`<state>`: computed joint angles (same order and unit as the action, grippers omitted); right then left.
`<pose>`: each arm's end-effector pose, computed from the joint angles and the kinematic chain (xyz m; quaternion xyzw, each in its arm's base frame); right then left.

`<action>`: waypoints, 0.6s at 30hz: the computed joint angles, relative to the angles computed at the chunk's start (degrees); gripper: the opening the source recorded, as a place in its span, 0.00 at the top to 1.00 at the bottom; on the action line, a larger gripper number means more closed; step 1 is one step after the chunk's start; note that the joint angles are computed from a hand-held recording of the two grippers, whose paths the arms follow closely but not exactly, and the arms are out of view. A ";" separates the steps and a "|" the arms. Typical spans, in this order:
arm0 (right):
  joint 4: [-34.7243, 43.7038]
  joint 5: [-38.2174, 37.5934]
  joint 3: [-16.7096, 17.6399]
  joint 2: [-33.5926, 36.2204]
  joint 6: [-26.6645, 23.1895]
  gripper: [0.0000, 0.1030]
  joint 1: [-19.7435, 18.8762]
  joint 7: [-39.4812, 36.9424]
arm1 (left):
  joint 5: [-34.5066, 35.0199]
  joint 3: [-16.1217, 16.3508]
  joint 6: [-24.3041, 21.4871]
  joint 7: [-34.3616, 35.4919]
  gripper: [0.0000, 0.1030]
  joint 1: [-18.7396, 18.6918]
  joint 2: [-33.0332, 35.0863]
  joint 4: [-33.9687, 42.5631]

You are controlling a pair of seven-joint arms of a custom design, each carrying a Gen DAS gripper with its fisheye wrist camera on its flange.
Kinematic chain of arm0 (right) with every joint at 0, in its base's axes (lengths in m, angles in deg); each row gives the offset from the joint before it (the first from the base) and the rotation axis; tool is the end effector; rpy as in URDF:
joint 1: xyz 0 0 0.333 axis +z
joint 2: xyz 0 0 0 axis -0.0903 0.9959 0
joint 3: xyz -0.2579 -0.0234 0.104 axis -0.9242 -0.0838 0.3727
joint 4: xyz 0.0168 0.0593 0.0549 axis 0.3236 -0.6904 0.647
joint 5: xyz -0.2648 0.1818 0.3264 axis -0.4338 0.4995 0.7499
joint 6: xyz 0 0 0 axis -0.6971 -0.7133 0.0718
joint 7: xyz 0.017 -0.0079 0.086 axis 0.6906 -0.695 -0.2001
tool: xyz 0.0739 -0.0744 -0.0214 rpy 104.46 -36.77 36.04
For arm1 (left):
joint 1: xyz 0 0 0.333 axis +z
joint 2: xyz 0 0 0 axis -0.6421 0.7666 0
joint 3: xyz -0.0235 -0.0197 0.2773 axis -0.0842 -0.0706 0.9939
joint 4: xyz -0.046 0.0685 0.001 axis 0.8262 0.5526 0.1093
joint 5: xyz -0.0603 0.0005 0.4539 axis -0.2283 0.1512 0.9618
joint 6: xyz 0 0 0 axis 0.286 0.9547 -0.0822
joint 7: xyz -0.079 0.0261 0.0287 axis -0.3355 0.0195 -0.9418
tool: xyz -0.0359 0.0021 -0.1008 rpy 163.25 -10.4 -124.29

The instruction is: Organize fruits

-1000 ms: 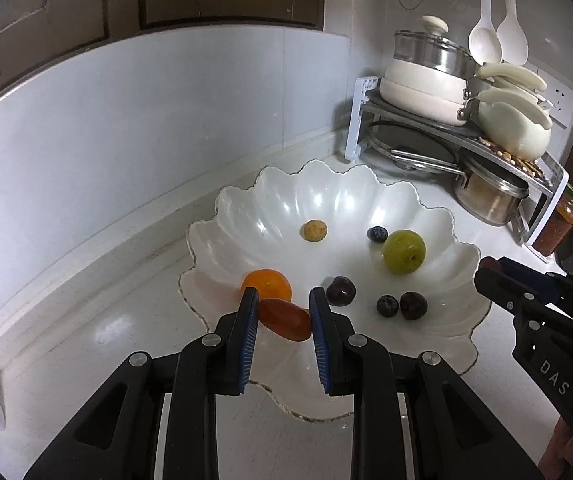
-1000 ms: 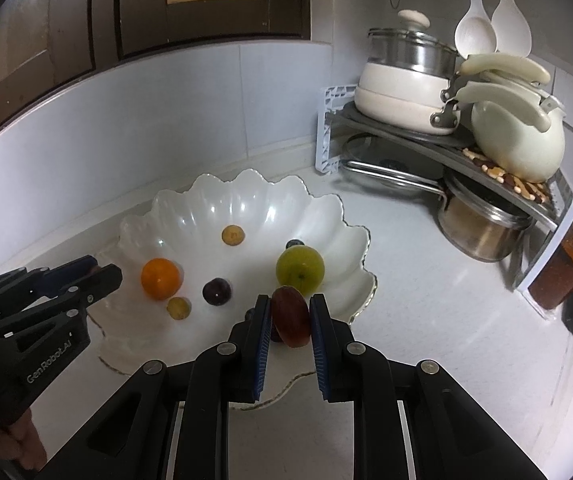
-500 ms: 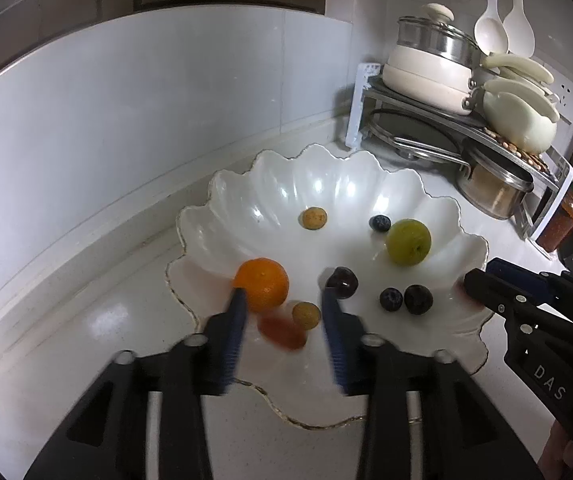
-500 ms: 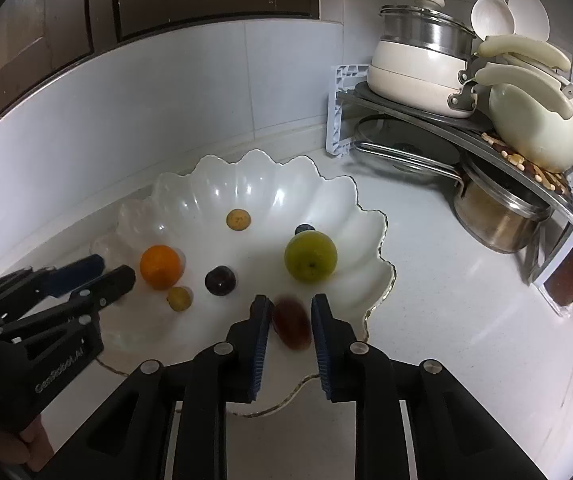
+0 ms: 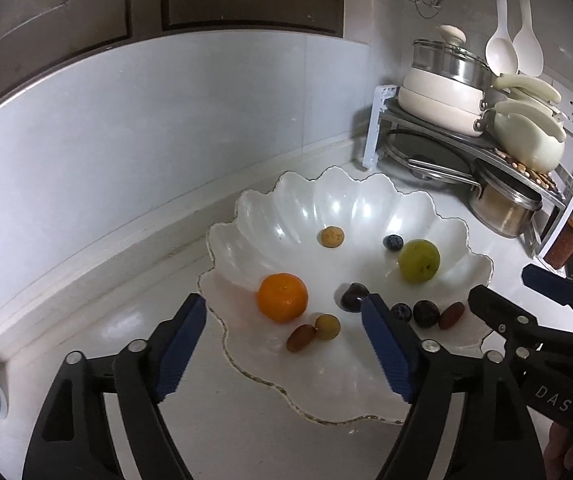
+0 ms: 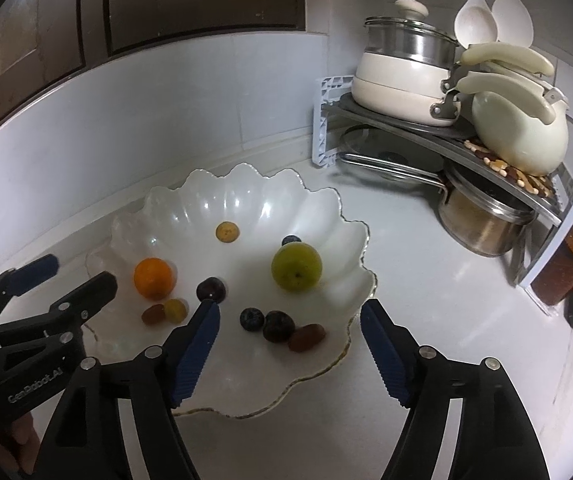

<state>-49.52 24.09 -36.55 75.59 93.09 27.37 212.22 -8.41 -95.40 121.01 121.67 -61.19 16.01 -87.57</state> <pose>0.5469 0.4338 0.4876 -0.5928 0.7034 -0.2999 0.2528 0.5909 -0.3949 0.4762 -0.5491 0.7335 -0.3218 0.2386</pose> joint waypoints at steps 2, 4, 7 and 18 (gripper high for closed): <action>-0.17 -0.40 0.03 -0.35 -0.68 0.26 0.16 0.67 | 0.66 0.15 -0.24 -0.87 0.18 -0.12 -0.52 -0.36; -0.37 -0.18 0.15 -0.65 -0.75 0.25 0.08 0.56 | 1.54 0.19 -0.36 -1.82 0.16 -0.15 -1.11 -0.80; -0.70 -0.32 0.31 -1.14 -0.58 0.25 -0.01 0.46 | 2.90 0.05 -0.59 -3.48 0.14 -0.03 -2.24 -1.72; -1.87 -1.48 1.56 -3.43 -1.64 0.25 0.03 0.12 | 4.61 -1.88 -1.82 -7.36 0.07 1.40 -7.03 -5.67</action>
